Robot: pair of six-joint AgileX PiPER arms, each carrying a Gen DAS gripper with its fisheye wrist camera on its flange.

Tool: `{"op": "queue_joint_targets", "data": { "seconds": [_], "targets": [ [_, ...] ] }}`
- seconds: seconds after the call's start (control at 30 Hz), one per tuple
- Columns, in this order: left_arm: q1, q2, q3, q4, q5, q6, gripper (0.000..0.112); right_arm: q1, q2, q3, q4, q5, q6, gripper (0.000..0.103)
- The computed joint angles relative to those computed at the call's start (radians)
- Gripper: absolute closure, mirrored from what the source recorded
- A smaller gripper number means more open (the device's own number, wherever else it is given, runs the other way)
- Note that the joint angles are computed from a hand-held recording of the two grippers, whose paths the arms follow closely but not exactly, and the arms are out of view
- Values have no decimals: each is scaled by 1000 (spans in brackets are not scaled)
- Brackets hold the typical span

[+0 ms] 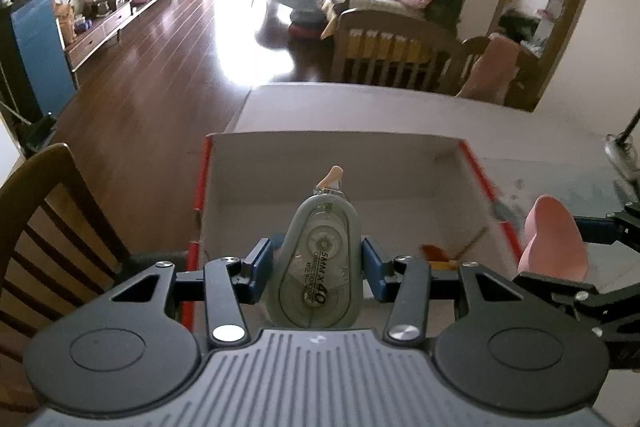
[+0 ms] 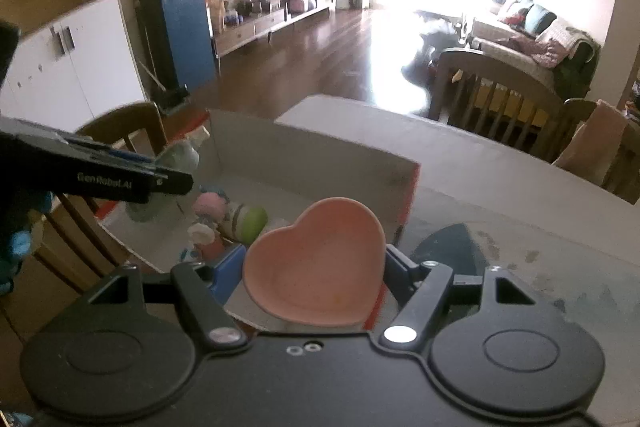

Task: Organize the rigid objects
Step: 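Carry the heart dish and correction tape with both grippers over the box, then lower both grippers into the box and open them to drop the items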

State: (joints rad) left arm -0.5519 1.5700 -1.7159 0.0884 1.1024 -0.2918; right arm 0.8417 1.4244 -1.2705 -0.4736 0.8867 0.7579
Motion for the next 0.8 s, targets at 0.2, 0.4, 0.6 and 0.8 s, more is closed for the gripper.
{"op": "queue_joint_targets", "data": {
  "seconds": [0.2, 0.4, 0.6, 0.8],
  "targets": [
    [40, 86, -36, -17, -20, 44, 65, -27, 101, -20, 22, -42, -11, 31],
    [40, 206, -153, -12, 3, 61, 65, -43, 164, -31, 81, -51, -57, 31],
    [26, 317, -306, -63, 66, 123, 65, -54, 199, -39, 119, -63, -89, 31],
    [8, 353, -301, -84, 73, 152, 68, -55, 207, -38, 122, -62, -94, 31]
  ]
}}
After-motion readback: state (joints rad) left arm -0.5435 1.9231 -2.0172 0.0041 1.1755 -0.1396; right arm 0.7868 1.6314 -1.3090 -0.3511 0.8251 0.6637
